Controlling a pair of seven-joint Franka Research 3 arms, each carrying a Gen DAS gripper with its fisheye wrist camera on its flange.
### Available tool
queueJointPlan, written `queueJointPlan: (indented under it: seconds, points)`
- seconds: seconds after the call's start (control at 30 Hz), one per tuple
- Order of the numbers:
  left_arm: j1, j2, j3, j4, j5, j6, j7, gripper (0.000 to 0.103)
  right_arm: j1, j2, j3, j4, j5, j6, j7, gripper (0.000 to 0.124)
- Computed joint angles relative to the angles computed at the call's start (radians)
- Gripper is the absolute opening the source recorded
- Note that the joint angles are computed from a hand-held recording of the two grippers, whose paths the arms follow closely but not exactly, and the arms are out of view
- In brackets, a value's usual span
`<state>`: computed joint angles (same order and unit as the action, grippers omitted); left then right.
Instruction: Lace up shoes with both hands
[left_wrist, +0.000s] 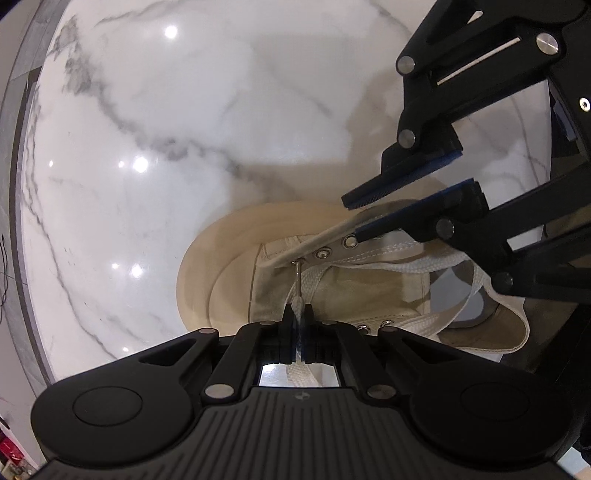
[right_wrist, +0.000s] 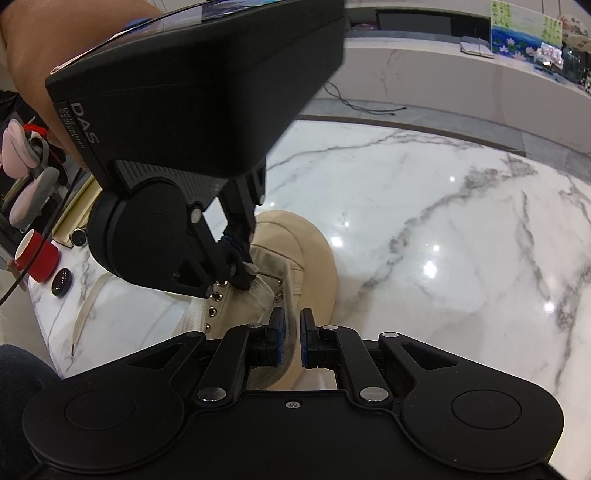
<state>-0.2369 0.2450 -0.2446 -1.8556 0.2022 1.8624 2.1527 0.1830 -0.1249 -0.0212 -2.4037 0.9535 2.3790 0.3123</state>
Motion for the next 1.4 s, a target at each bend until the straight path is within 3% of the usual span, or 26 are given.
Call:
queueJointPlan:
  seconds: [0.37, 0.83, 0.93, 1.1, 1.27, 1.4]
  points:
    - [0.009, 0.015, 0.003, 0.023, -0.018, -0.024, -0.019, 0.0, -0.005, 0.001, 0.001, 0.005, -0.005, -0.013, 0.012, 0.006]
    - [0.013, -0.031, -0.002, -0.036, -0.052, 0.067, -0.002, 0.001, -0.008, -0.019, -0.014, 0.004, 0.024, -0.072, -0.029, 0.007]
    - [0.011, -0.046, 0.0, -0.053, -0.041, 0.093, -0.002, 0.002, -0.021, -0.018, -0.034, 0.02, 0.04, -0.136, -0.086, 0.018]
    - [0.011, -0.062, 0.001, -0.066, -0.035, 0.104, 0.017, 0.002, -0.047, -0.005, -0.047, 0.047, 0.088, -0.16, -0.18, 0.019]
    - [0.013, -0.063, 0.002, -0.061, -0.043, 0.096, 0.031, 0.002, -0.049, 0.015, -0.032, 0.04, 0.099, -0.117, -0.395, 0.019]
    - [0.015, -0.069, 0.003, -0.064, -0.047, 0.095, 0.045, 0.002, -0.025, 0.025, -0.009, 0.012, 0.127, -0.033, -0.612, 0.019]
